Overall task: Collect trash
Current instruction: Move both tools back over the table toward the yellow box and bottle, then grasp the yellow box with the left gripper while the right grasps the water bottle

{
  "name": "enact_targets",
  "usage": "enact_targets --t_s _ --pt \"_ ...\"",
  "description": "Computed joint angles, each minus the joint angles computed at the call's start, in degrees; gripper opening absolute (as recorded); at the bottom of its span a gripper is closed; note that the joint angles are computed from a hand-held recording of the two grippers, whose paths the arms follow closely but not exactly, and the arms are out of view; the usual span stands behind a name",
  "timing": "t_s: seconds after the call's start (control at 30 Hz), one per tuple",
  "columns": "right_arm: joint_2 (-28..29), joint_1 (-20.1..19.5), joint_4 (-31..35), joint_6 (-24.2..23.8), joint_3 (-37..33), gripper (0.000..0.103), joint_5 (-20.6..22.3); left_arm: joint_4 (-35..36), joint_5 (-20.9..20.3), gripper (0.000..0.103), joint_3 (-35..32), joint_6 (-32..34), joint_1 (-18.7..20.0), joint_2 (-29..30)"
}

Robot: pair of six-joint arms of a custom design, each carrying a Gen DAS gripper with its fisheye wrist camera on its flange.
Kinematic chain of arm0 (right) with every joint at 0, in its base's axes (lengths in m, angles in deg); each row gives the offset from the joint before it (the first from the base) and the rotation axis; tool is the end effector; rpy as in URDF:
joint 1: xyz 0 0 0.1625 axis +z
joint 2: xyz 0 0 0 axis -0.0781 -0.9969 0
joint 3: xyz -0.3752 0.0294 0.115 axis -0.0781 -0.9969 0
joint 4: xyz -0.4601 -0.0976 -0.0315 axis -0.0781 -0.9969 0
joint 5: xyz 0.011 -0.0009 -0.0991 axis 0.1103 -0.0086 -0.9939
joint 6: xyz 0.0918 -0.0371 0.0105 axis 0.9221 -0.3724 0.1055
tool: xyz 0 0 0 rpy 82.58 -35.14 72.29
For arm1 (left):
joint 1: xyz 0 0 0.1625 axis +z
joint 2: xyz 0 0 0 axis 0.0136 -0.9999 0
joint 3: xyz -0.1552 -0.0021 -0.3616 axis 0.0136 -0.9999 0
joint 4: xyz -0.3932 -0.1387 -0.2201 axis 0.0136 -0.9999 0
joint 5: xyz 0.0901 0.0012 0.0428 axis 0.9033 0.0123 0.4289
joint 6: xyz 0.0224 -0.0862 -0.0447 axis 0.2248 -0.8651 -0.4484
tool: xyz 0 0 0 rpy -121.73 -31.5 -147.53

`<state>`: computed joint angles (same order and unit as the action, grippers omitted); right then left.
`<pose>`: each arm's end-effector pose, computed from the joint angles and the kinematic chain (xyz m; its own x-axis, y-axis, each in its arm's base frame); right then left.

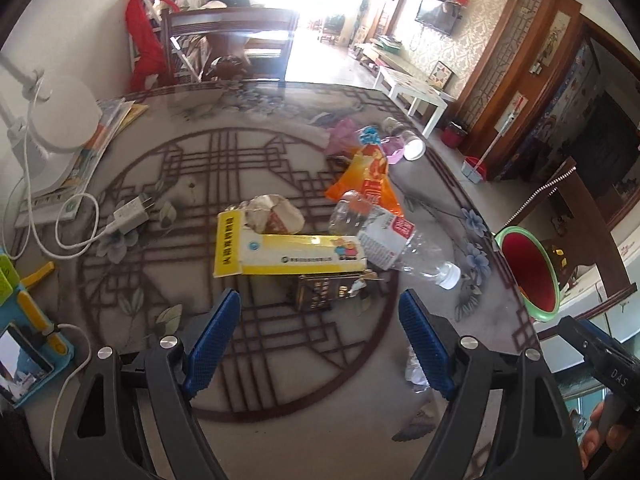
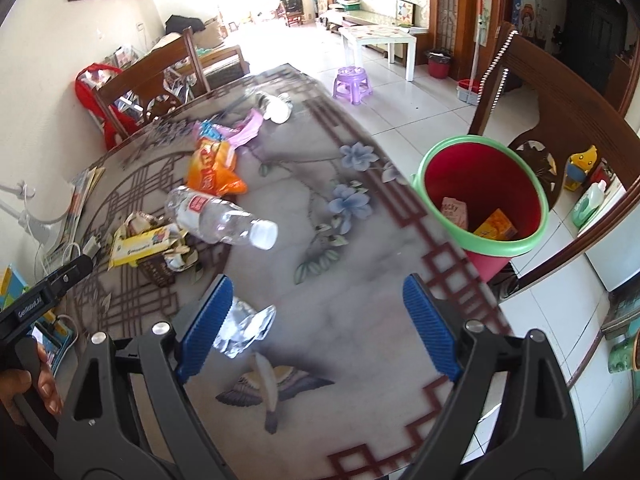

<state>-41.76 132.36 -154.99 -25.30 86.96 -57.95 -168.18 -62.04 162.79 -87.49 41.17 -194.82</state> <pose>0.4313 -0.4427 0.1062 -0.7703 -0.2350 0.5928 -0.4928 0.8093 -0.3197 -0.0804 -0.3648 0.4333 -0.7949 -0.3766 -0.4758 0.0836 0.7087 -0.7005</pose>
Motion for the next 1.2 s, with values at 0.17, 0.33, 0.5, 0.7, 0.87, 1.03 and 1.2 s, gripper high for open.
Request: enact_targets --t_s 0.17,0.33,0.5,0.7,0.87,1.03,1.2 --pt "1.7 0.9 1.7 -0.3 -1.2 0.085 0.9 -8.3 -3.4 0.077 0.9 1.0 6.9 -0.8" --pt "2.8 1.5 3.4 -0.5 -2.3 0.086 1.0 -22.1 -7.2 0.077 0.6 4.1 15.7 3.7" --pt "3.5 1.2 5.2 -0.1 -3.1 0.087 0.6 -30.5 -9.0 0.077 -2.4 8.5 21.6 11.3" --pt "5.1 0.2 7.3 -0.1 -5.0 0.087 1.0 -35.4 -11.6 0.052 -4.6 11.7 25.4 16.2" --pt "7.8 -0.6 8.4 -2.1 -7.8 0.087 2.4 -41.7 -13.1 0.0 -3.1 17.1 26.1 14.6" --pt "12.2 -1.3 8.3 -7.5 -13.2 0.087 4.7 -37.7 -12.9 0.0 -3.3 16.9 25.1 12.4" --pt "18.5 -2.9 10.5 -13.6 -21.9 0.087 7.8 -33.6 -12.3 0.034 -3.2 15.7 23.9 11.2"
